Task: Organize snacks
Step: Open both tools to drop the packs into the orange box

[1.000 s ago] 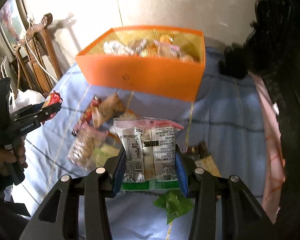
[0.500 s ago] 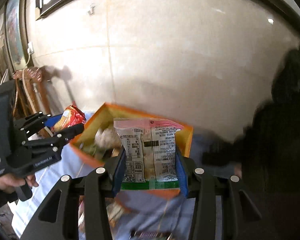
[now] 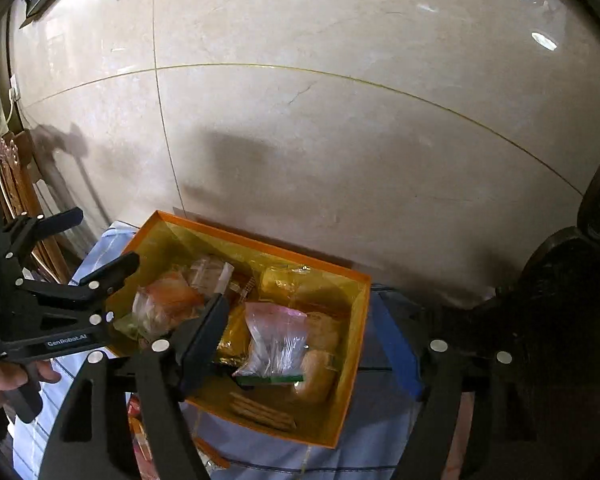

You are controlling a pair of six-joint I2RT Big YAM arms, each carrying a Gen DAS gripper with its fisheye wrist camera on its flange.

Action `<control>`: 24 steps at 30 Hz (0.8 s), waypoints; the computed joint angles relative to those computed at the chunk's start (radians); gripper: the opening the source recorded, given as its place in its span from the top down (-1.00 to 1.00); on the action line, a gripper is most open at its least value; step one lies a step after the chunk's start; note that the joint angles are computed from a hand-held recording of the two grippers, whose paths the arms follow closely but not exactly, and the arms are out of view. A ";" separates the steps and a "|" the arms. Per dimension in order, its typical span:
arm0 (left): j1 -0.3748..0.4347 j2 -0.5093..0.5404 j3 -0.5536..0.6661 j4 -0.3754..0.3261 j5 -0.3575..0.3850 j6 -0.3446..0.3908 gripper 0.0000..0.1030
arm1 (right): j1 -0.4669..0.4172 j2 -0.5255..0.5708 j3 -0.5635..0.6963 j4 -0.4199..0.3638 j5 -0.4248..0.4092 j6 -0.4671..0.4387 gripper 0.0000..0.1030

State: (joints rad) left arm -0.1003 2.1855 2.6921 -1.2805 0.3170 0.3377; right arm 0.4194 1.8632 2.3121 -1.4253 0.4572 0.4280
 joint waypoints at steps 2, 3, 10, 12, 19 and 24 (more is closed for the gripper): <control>0.013 -0.025 -0.041 0.012 0.023 -0.011 -0.86 | 0.001 -0.023 -0.033 0.018 -0.007 0.012 -0.45; 0.019 -0.026 -0.034 0.003 0.035 -0.015 -0.86 | 0.005 -0.044 -0.058 0.033 -0.010 0.021 -0.45; 0.079 -0.258 -0.401 0.131 0.123 0.033 -0.87 | 0.070 -0.142 -0.175 0.079 -0.017 0.095 -0.46; 0.095 -0.343 -0.553 0.171 0.131 0.086 -0.87 | 0.109 -0.204 -0.289 0.115 -0.034 0.172 -0.63; 0.171 -0.609 -1.131 0.276 0.084 0.316 -0.87 | 0.282 -0.330 -0.678 0.193 -0.083 0.405 -0.66; 0.197 -0.704 -1.381 0.358 0.034 0.428 -0.87 | 0.345 -0.298 -0.786 0.254 -0.177 0.402 -0.66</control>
